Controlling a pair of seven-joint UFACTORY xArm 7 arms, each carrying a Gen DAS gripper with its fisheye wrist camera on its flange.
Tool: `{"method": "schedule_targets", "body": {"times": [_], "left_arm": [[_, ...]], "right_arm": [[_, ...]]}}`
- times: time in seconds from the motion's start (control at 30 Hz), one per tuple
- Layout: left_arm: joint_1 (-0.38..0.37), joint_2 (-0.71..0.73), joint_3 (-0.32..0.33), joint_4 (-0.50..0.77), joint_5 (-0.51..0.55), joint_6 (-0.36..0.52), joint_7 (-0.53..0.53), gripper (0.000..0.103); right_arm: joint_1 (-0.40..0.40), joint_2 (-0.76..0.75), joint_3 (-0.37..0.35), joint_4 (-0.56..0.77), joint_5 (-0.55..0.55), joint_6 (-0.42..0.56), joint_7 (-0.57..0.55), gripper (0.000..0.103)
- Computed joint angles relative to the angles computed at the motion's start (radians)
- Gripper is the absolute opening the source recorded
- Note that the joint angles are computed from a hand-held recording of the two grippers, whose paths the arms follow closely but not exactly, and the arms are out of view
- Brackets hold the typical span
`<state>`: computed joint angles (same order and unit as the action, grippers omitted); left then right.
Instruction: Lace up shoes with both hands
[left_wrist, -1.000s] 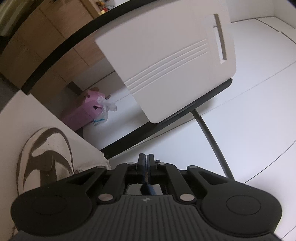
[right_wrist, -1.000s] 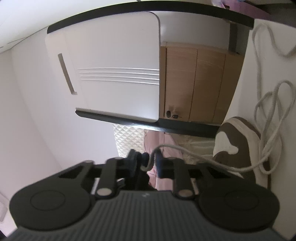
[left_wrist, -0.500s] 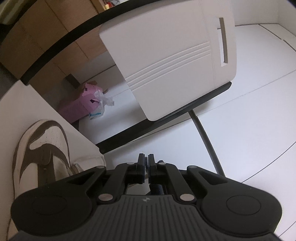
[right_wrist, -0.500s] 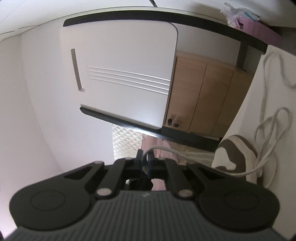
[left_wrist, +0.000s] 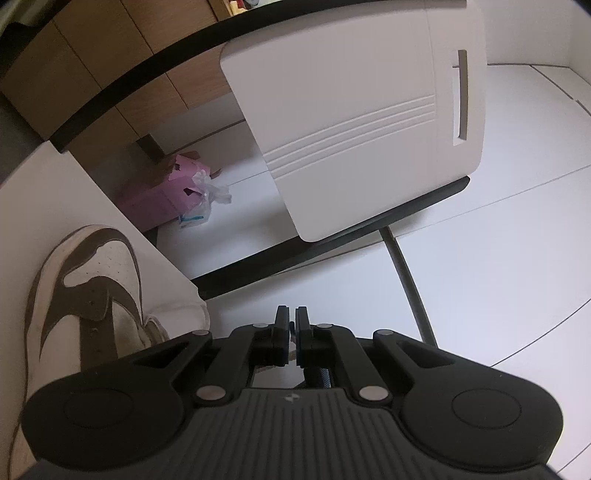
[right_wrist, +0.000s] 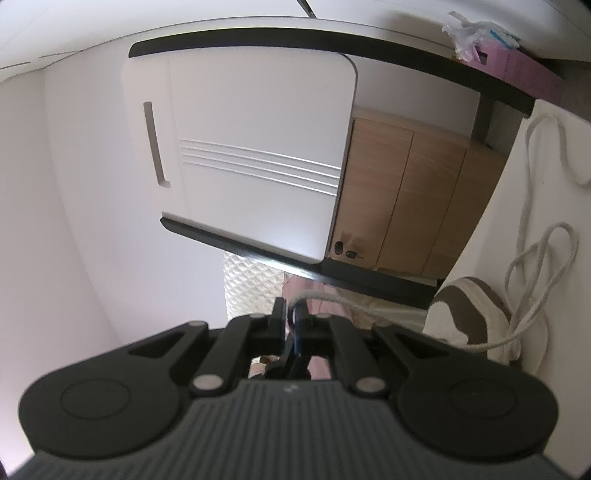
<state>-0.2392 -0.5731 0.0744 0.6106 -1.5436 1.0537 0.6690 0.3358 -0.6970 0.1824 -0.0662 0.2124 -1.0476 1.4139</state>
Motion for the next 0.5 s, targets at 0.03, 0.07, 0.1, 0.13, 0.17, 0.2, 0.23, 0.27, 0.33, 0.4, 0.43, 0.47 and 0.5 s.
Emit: {"method": "schedule_targets", "body": {"times": [0.03, 0.07, 0.1, 0.13, 0.17, 0.2, 0.23, 0.27, 0.33, 0.4, 0.43, 0.47, 0.5], "left_arm": [[0.000, 0.001, 0.000, 0.000, 0.001, 0.000, -0.005, 0.003], [0.001, 0.000, -0.003, 0.000, 0.001, -0.004, -0.006, 0.003], [0.001, -0.002, -0.005, -0.001, -0.001, -0.008, -0.002, 0.004], [0.000, -0.005, -0.006, -0.003, -0.003, -0.011, 0.003, 0.004], [-0.002, -0.008, -0.008, -0.005, -0.011, -0.015, 0.006, 0.003], [-0.003, -0.016, -0.009, -0.010, -0.024, -0.023, 0.012, 0.003], [-0.001, -0.023, -0.013, -0.013, -0.029, -0.034, 0.015, 0.003], [-0.001, -0.030, -0.016, -0.016, -0.033, -0.046, 0.018, 0.003], [-0.005, -0.032, -0.016, -0.017, -0.041, -0.053, 0.021, 0.003], [-0.009, -0.030, -0.011, -0.020, -0.052, -0.049, 0.017, 0.003], [-0.009, -0.032, -0.011, -0.022, -0.059, -0.050, 0.020, 0.003], [-0.009, -0.034, -0.011, -0.023, -0.066, -0.052, 0.023, 0.003], [-0.009, -0.036, -0.012, -0.024, -0.070, -0.053, 0.029, 0.003]], "right_arm": [[-0.001, -0.003, 0.003, 0.000, 0.004, 0.003, -0.001, 0.005], [-0.002, -0.006, 0.006, -0.001, 0.008, 0.005, -0.002, 0.005], [-0.003, -0.009, 0.007, -0.002, 0.010, 0.006, -0.003, 0.005], [-0.004, -0.013, 0.008, -0.002, 0.011, 0.010, -0.005, 0.005], [-0.005, -0.019, 0.009, -0.003, 0.014, 0.015, -0.008, 0.005], [-0.006, -0.024, 0.011, -0.005, 0.017, 0.019, -0.009, 0.005], [-0.007, -0.026, 0.011, -0.005, 0.016, 0.021, -0.010, 0.005], [-0.006, -0.026, 0.005, -0.005, 0.007, 0.022, -0.012, 0.006], [-0.004, -0.021, -0.015, 0.000, -0.025, 0.023, -0.018, 0.010], [0.003, 0.006, -0.048, 0.008, -0.077, -0.004, -0.013, 0.016], [0.005, 0.016, -0.057, 0.012, -0.095, -0.014, -0.010, 0.028], [0.009, 0.034, -0.068, 0.017, -0.114, -0.033, -0.004, 0.043], [0.012, 0.052, -0.078, 0.022, -0.134, -0.052, 0.002, 0.045]]}}
